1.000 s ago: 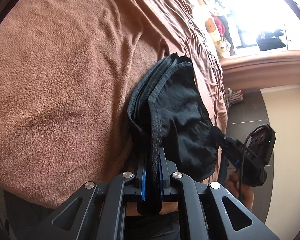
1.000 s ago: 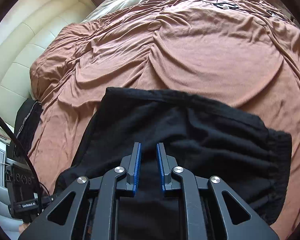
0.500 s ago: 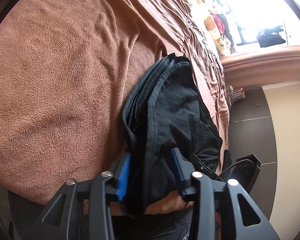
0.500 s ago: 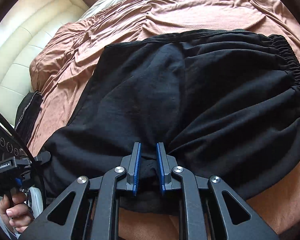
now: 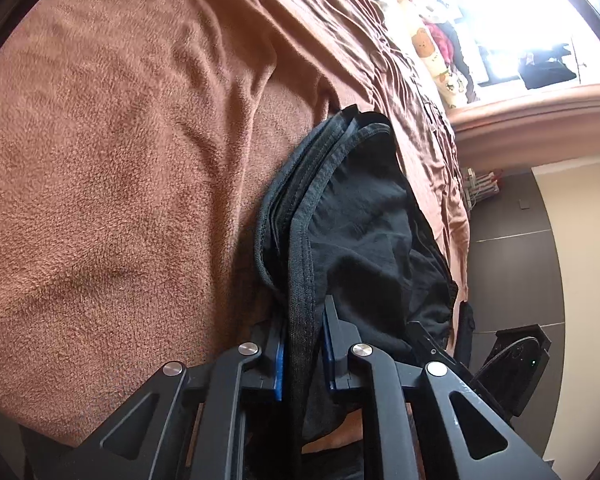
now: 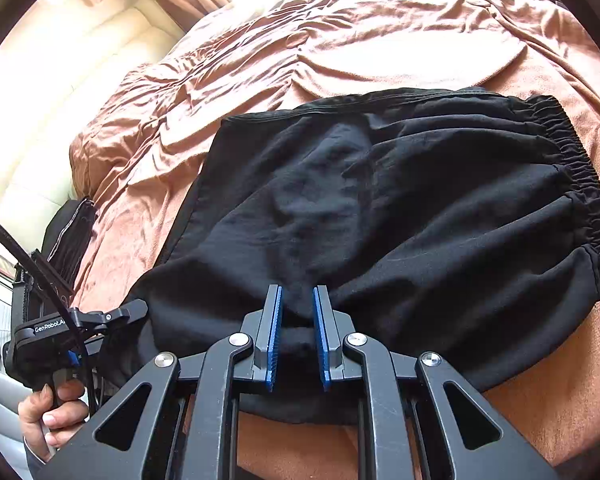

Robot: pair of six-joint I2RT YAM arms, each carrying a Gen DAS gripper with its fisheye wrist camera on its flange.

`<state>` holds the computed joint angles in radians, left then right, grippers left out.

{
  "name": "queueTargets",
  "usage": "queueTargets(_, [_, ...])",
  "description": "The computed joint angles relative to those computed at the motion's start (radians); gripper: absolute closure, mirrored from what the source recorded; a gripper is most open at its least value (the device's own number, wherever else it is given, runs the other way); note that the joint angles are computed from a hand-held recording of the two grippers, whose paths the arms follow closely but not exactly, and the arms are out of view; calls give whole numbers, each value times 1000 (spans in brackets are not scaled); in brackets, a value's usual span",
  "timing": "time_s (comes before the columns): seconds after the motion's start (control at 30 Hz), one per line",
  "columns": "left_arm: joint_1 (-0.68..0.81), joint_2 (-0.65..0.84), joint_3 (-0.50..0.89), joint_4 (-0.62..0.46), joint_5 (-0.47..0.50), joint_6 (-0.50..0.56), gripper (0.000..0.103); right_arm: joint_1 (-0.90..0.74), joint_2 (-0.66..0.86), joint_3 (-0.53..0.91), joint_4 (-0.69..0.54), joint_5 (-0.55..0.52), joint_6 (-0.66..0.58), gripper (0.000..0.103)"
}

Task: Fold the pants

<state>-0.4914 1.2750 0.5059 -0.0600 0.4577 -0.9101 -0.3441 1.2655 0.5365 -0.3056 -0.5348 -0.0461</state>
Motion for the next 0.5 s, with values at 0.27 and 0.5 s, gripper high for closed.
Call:
queueTargets(0.27, [-83, -67, 154, -102, -48, 22, 92, -45, 24, -28, -15, -49, -38, 90])
queueTargets(0.5, [-191, 23, 367, -184, -106, 63, 92, -166, 50, 15, -143, -168, -167, 90])
